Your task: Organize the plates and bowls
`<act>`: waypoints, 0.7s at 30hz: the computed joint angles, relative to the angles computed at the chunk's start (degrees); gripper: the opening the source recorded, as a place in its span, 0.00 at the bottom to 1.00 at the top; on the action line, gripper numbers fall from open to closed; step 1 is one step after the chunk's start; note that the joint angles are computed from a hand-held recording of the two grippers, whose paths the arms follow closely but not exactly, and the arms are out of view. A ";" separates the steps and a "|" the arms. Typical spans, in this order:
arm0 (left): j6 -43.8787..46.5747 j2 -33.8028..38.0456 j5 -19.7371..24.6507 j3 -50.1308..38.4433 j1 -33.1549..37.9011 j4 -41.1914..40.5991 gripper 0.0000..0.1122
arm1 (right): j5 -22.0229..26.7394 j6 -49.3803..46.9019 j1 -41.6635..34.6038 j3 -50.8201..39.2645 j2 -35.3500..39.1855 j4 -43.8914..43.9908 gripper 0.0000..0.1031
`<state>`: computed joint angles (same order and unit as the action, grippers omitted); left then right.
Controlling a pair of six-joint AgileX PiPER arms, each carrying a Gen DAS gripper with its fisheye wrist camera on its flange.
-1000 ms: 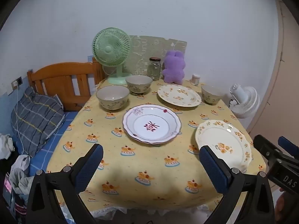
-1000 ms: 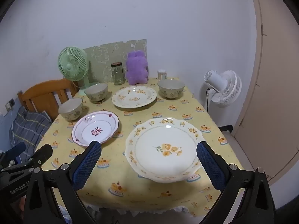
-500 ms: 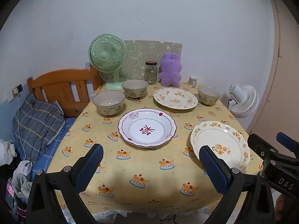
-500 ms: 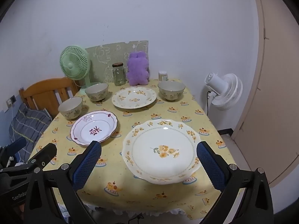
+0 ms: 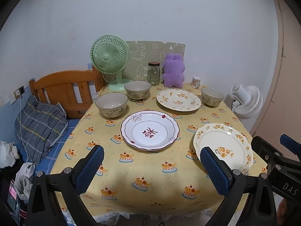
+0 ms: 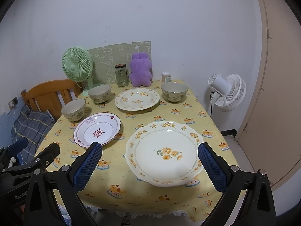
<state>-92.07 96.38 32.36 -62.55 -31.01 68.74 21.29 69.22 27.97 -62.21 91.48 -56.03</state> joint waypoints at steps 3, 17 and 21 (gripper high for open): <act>0.34 0.12 0.02 -0.16 -0.12 -0.28 0.91 | 0.16 -2.06 -0.26 -0.64 0.02 2.30 0.99; 0.07 0.63 -0.53 -0.65 -0.38 -0.10 0.91 | -1.18 -4.52 -2.25 -0.55 0.03 5.07 0.99; 0.13 1.02 -0.24 -1.10 -0.57 -0.15 0.91 | -1.16 -4.79 -2.34 -0.80 0.23 5.20 0.99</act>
<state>-91.94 97.40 32.12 -63.65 -31.58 68.59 20.13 64.43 25.63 -63.01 91.71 -50.83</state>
